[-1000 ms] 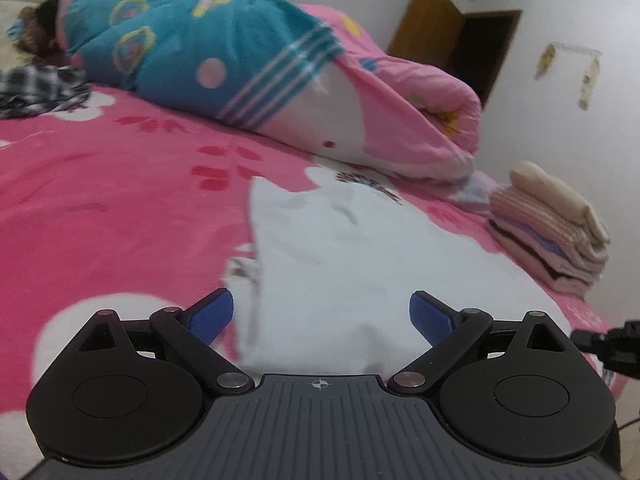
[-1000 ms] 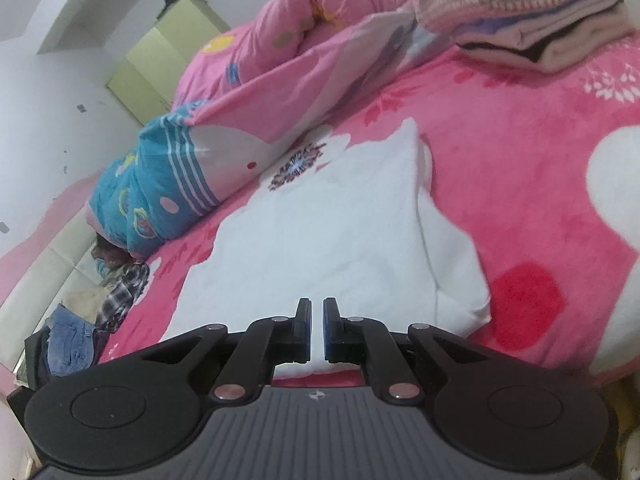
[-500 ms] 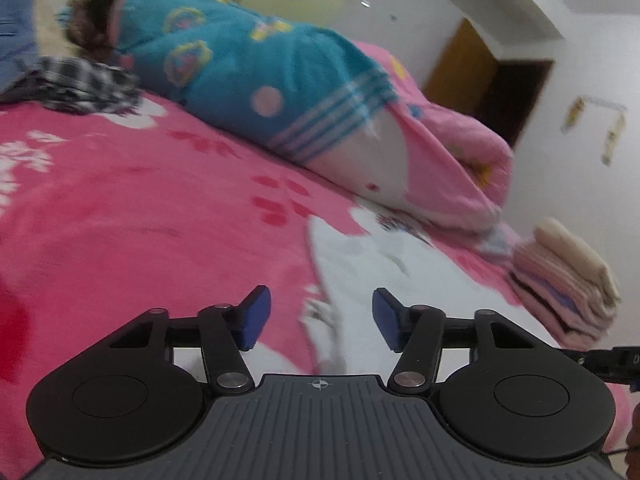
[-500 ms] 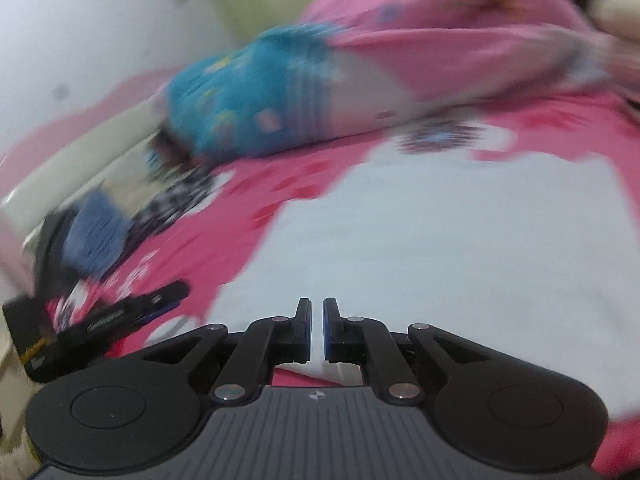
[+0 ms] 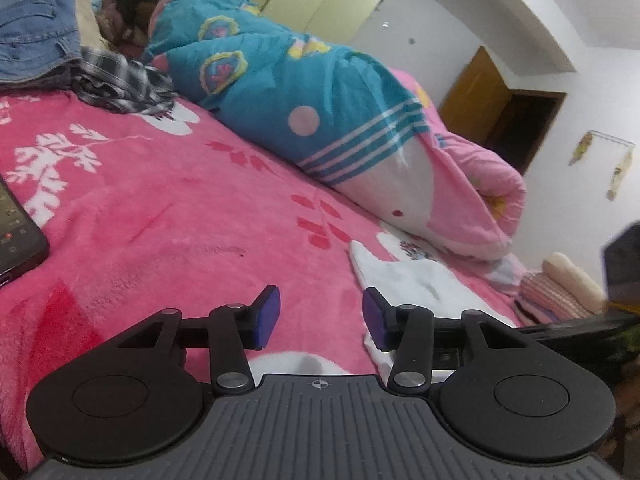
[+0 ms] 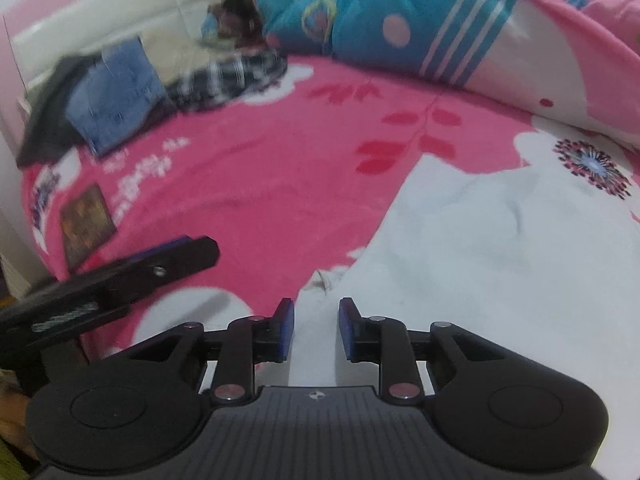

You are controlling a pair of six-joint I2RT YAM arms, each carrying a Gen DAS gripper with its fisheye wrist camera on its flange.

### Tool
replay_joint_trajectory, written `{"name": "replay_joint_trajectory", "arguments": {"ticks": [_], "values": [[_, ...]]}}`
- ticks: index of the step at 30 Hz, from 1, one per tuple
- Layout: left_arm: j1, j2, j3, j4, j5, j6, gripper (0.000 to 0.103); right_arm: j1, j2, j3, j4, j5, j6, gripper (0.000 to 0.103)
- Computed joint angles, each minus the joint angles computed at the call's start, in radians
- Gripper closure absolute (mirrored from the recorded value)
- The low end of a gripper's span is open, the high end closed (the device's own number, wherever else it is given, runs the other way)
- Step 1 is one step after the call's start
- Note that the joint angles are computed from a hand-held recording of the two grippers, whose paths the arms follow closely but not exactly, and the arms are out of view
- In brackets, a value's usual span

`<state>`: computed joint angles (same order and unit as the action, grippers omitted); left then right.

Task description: Fold clothes

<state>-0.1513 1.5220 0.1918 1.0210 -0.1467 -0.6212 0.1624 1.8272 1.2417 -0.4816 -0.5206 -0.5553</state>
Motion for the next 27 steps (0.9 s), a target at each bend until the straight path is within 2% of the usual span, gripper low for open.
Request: {"name": "replay_joint_trajectory", "arguments": {"ticks": [4, 6, 8, 10, 14, 16, 19, 22, 25, 27], "values": [[0.016, 0.026, -0.018, 0.071, 0.084, 0.026, 0.057, 0.026, 0.027, 0.032, -0.020, 0.057, 0.001, 0.081], [0.008, 0.034, -0.021, 0.090, 0.105, 0.039, 0.058, 0.031, 0.036, 0.042, -0.021, 0.069, 0.008, 0.087], [0.004, 0.039, -0.019, 0.097, 0.126, 0.051, 0.058, 0.030, 0.041, 0.047, -0.018, 0.073, 0.020, 0.099], [0.005, 0.038, -0.022, 0.102, 0.148, 0.060, 0.058, 0.016, 0.043, 0.047, -0.010, 0.050, 0.049, 0.103], [0.038, 0.027, -0.023, 0.091, 0.221, 0.048, 0.058, -0.036, 0.028, 0.016, 0.030, -0.045, 0.133, 0.103], [0.084, 0.040, -0.023, 0.106, 0.315, 0.015, 0.058, -0.072, 0.019, -0.008, 0.057, -0.120, 0.188, 0.103], [0.156, 0.114, -0.005, 0.166, 0.486, -0.067, 0.058, -0.107, 0.018, -0.040, 0.103, -0.177, 0.248, 0.103], [0.189, 0.190, 0.036, 0.192, 0.605, -0.130, 0.057, -0.133, 0.029, -0.056, 0.135, -0.226, 0.299, 0.103], [0.172, 0.201, 0.091, 0.091, 0.617, -0.122, 0.057, -0.149, 0.034, -0.072, 0.176, -0.272, 0.335, 0.103], [0.163, 0.203, 0.107, 0.066, 0.609, -0.116, 0.057, -0.156, 0.028, -0.089, 0.208, -0.293, 0.344, 0.103]]}}
